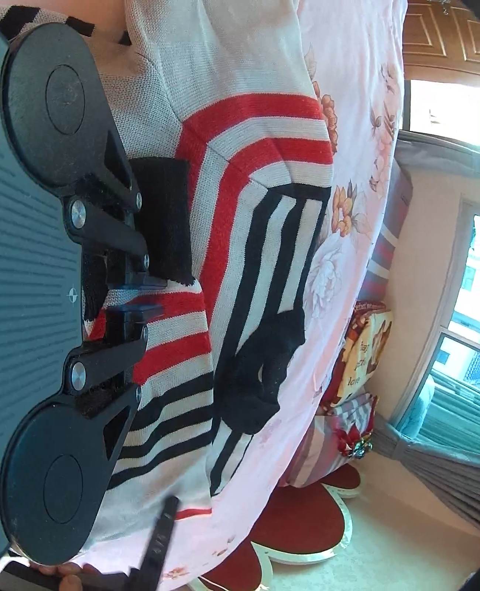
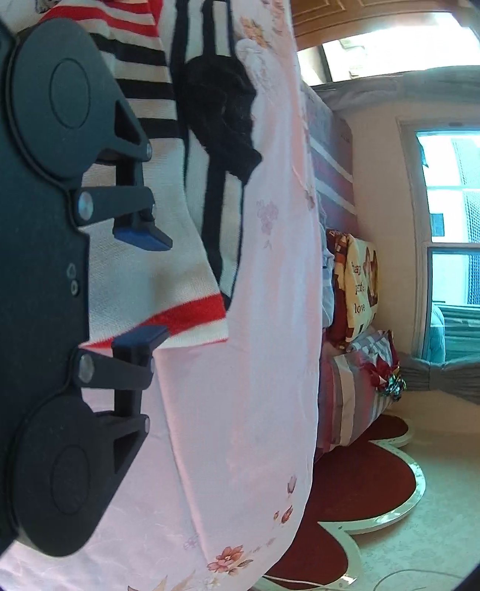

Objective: Fold small clothes
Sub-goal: 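Lay the cuff across the sweater body and open the left gripper, then move the left gripper to the other black sleeve cuff and grasp it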

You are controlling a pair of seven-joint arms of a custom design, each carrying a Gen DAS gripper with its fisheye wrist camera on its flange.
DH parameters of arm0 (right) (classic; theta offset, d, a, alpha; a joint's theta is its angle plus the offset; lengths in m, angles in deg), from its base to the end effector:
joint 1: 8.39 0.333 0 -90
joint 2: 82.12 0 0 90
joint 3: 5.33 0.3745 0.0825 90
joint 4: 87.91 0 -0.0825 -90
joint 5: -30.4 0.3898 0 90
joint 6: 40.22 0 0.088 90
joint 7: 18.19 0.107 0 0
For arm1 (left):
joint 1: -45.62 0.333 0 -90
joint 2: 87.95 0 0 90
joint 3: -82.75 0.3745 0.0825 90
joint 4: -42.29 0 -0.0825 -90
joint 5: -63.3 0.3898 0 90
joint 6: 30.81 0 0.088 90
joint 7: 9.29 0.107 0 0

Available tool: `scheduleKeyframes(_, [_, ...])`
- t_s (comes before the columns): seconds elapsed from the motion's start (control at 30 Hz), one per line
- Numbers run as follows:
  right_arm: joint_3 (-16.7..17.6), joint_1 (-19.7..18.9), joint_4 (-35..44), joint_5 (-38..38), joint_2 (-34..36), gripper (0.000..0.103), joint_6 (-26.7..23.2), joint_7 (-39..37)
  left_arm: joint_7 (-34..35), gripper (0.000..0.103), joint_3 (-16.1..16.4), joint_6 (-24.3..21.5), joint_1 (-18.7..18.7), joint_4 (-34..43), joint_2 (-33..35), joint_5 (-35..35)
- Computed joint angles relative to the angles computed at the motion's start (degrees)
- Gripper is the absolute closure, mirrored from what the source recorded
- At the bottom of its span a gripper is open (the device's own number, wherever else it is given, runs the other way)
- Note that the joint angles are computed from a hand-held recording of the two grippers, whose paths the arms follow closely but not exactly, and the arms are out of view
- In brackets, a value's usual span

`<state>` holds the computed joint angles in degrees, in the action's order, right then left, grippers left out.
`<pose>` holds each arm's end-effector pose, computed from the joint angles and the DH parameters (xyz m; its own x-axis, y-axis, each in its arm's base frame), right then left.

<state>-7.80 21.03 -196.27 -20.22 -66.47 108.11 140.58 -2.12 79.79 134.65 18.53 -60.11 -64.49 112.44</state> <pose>0.5897 0.3188 0.4548 -0.0899 -0.9911 0.0982 -0.7537 0.0033 -0.6572 0.5980 -0.3908 0.4408 0.0478 -0.9516 0.3036 -0.7272 -0.2415 -0.6425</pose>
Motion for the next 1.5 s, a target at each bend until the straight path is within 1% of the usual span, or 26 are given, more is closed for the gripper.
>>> scheduleKeyframes(0.03, [-0.9,0.7,-0.4,0.2,-0.1,0.059,0.7,0.7,1.0,0.095,-0.8,-0.8,0.4,0.2,-0.1,-1.2])
scheduleKeyframes(0.13, [0.6,0.3,-0.5,0.5,-1.6,0.058,0.2,0.4,2.7,0.095,-1.7,-1.9,0.9,0.1,-0.6,-3.0])
scheduleKeyframes(0.17, [0.8,0.5,-1.0,-0.2,-2.3,0.057,1.2,1.0,2.9,0.095,-1.6,-2.3,0.8,-0.1,-0.9,-3.1])
scheduleKeyframes(0.23, [1.6,0.7,-2.0,-1.0,-3.5,0.048,3.0,1.5,2.8,0.095,-1.6,-3.2,0.4,-0.3,-1.5,-2.8])
scheduleKeyframes(0.27, [2.1,0.8,-2.4,-1.0,-3.8,0.042,3.7,1.1,3.1,0.095,-1.8,-4.1,0.4,-0.3,-1.7,-2.9])
scheduleKeyframes(0.37, [4.0,1.2,-2.7,1.9,-3.3,0.041,4.0,-2.7,4.8,0.093,-2.9,-6.2,0.6,-0.4,-2.4,-3.5])
scheduleKeyframes(0.4, [4.6,1.6,-2.3,3.5,-2.7,0.041,2.8,-4.6,5.4,0.088,-3.2,-6.7,0.8,-0.6,-2.7,-3.7])
scheduleKeyframes(0.43, [4.8,2.0,-2.2,4.9,-2.4,0.041,1.8,-5.8,5.7,0.082,-3.4,-6.8,0.8,-0.9,-3.1,-3.6])
scheduleKeyframes(0.47, [4.9,2.3,-2.5,6.2,-2.4,0.041,2.0,-6.2,5.7,0.045,-3.6,-7.5,0.7,-1.3,-3.6,-3.6])
scheduleKeyframes(0.5, [4.8,2.6,-3.2,6.7,-2.8,0.041,3.0,-5.7,3.8,0.012,-3.4,-10.4,-0.1,-1.2,-4.3,-2.2])
scheduleKeyframes(0.53, [4.6,3.0,-3.6,6.7,-3.2,0.041,3.5,-5.1,-2.1,0.001,-1.1,-13.6,-2.9,-1.6,-5.4,3.1])
scheduleKeyframes(0.57, [4.4,3.6,-3.9,6.2,-3.7,0.041,3.5,-4.4,-7.9,0.001,0.8,-13.5,-4.8,-2.7,-6.6,9.9])
scheduleKeyframes(0.6, [4.3,4.1,-4.1,5.3,-4.1,0.041,3.4,-3.8,-9.6,0.001,0.8,-12.8,-4.7,-3.8,-7.6,13.2])
scheduleKeyframes(0.63, [4.3,4.4,-4.2,4.6,-4.4,0.041,3.3,-3.2,-7.5,0.001,-1.1,-11.8,-2.6,-4.6,-8.1,12.6])
scheduleKeyframes(0.67, [4.5,4.4,-4.3,4.3,-4.7,0.041,3.4,-3.0,-4.8,0.001,-1.8,-11.1,-1.6,-5.3,-8.6,9.6])
scheduleKeyframes(0.7, [4.7,4.3,-4.3,4.4,-4.9,0.041,3.5,-2.8,-4.2,0.001,-2.8,-10.6,-0.3,-6.3,-9.2,8.0])
scheduleKeyframes(0.83, [5.0,4.8,-3.8,2.6,-5.1,0.041,3.9,-0.3,-8.9,0.001,-4.9,-11.6,2.6,-10.5,-12.2,7.1])
scheduleKeyframes(0.93, [5.3,5.4,-2.2,1.9,-3.7,0.041,3.5,0.4,-7.4,0.001,-6.4,-13.8,4.1,-12.2,-13.1,6.6])
scheduleKeyframes(1.0, [5.6,5.7,-0.8,3.4,-2.1,0.041,3.2,-0.6,-7.0,0.001,-7.0,-14.0,5.1,-13.7,-14.1,6.2])
scheduleKeyframes(1.07, [7.0,5.5,2.0,10.0,0.6,0.041,-0.2,-8.1,-7.6,0.001,-7.3,-13.4,6.1,-15.5,-15.8,5.8])
scheduleKeyframes(1.1, [6.8,6.2,2.9,11.0,1.5,0.040,-1.4,-9.6,-7.9,0.001,-7.4,-13.4,6.5,-16.5,-16.8,6.0])
scheduleKeyframes(1.13, [5.6,7.4,3.0,9.7,1.4,0.040,-1.0,-8.3,-8.2,0.001,-7.5,-13.5,7.0,-17.5,-17.8,6.4])
scheduleKeyframes(1.23, [4.2,8.5,2.1,9.8,0.6,0.041,4.4,-4.9,-9.5,0.001,-7.9,-13.4,9.2,-21.0,-21.1,6.5])
scheduleKeyframes(1.37, [3.8,10.5,5.2,9.3,2.2,0.040,4.4,-6.6,-12.7,0.001,-7.9,-10.8,12.8,-25.7,-24.5,4.9])
scheduleKeyframes(1.47, [3.6,11.8,7.4,10.0,3.7,0.039,4.5,-8.5,-16.8,0.001,-8.0,-9.5,15.4,-29.0,-26.5,6.1])
scheduleKeyframes(1.5, [3.4,12.3,7.9,10.4,4.2,0.036,4.7,-8.8,-17.9,0.001,-7.8,-8.4,16.3,-30.3,-27.2,6.1])
